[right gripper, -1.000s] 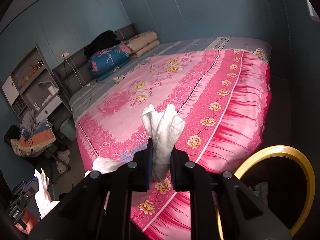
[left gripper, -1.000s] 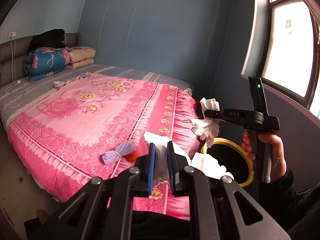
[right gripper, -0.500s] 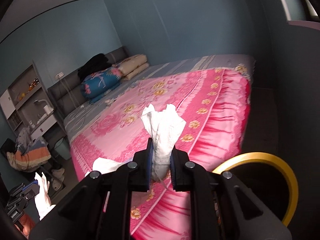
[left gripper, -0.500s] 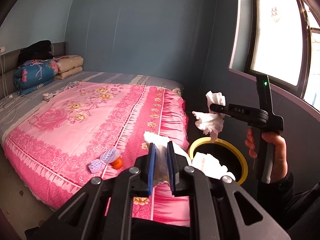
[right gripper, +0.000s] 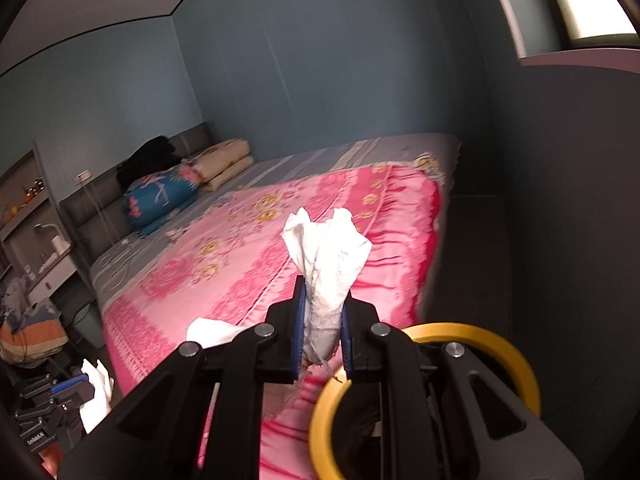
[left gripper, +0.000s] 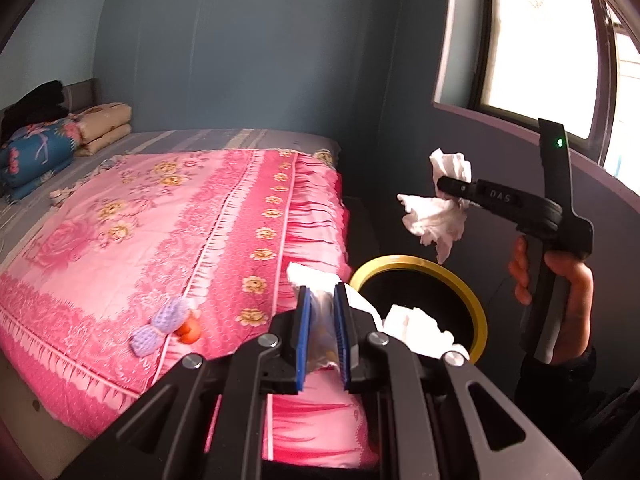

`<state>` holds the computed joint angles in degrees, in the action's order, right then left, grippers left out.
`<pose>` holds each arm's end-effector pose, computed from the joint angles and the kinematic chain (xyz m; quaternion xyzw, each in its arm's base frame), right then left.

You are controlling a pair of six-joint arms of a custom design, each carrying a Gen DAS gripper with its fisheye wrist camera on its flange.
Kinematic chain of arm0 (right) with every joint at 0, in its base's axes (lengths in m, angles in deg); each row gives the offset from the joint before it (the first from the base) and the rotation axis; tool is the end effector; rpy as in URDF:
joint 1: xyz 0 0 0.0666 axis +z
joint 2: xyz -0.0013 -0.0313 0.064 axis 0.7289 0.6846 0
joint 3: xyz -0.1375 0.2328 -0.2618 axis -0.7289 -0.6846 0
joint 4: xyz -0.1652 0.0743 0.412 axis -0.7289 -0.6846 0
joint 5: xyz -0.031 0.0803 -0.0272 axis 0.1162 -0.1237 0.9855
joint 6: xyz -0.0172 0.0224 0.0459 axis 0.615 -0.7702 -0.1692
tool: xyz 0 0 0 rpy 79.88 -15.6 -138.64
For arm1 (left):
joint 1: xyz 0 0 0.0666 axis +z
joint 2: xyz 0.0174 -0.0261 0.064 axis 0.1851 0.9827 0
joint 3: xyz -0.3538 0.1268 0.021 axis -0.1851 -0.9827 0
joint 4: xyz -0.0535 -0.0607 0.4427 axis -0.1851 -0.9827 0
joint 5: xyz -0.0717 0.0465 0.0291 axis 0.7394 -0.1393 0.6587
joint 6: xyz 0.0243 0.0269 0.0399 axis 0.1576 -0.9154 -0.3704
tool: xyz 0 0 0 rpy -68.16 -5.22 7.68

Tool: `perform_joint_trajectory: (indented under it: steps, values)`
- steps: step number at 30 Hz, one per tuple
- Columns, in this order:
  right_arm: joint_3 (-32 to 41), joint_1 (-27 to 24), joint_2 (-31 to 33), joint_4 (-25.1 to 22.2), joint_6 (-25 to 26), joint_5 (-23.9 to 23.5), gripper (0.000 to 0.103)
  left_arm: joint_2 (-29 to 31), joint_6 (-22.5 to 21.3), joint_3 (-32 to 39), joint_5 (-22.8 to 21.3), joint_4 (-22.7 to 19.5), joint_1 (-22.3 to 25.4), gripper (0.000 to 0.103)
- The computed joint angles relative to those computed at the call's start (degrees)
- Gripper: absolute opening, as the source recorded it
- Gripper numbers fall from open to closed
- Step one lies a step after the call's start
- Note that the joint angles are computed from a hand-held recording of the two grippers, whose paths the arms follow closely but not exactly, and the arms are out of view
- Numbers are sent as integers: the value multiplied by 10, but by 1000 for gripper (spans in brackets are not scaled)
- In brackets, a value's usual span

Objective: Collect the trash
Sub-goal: 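Carry both white cloths from the bed over the yellow-rimmed bin, then open the left tool and right tool to drop both white cloths into the bin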

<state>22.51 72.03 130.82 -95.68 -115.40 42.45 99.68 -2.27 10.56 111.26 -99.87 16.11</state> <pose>0.4841 0.2035 0.4739 0.2622 0.8065 0.0010 0.5299 0.5983 0.0288 0.4594 0.3839 0.7876 -0.2768 0.3947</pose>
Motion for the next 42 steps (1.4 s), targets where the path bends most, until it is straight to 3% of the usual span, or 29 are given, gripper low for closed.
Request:
perform_joint_trajectory:
  steps: [14,22,30,33,37,39,42]
  values:
    - [-29,-6,-25,-63,-30,83,15,23,-7,3,-46,-4,-75,11]
    - [-77,-44,-48,-50,-50,44,15,29,-18,-15,-86,1,-112,11]
    - [-105,-72,-47,-37,-68,3,15,38,-27,-28,-100,5,-142,11]
    - [-114,-81,-47,-27,-77,-10,15,28,-36,-50,-102,37,-152,11]
    - [-120,-84,-44,-24,-87,-15,16,36,-36,-50,-108,31,-160,12]
    - [-122,-87,-44,-18,-88,-20,20,35,-35,-53,-111,35,-161,13]
    - [-126,-91,-42,-13,-94,-24,30,44,-39,-43,-103,13,-160,25]
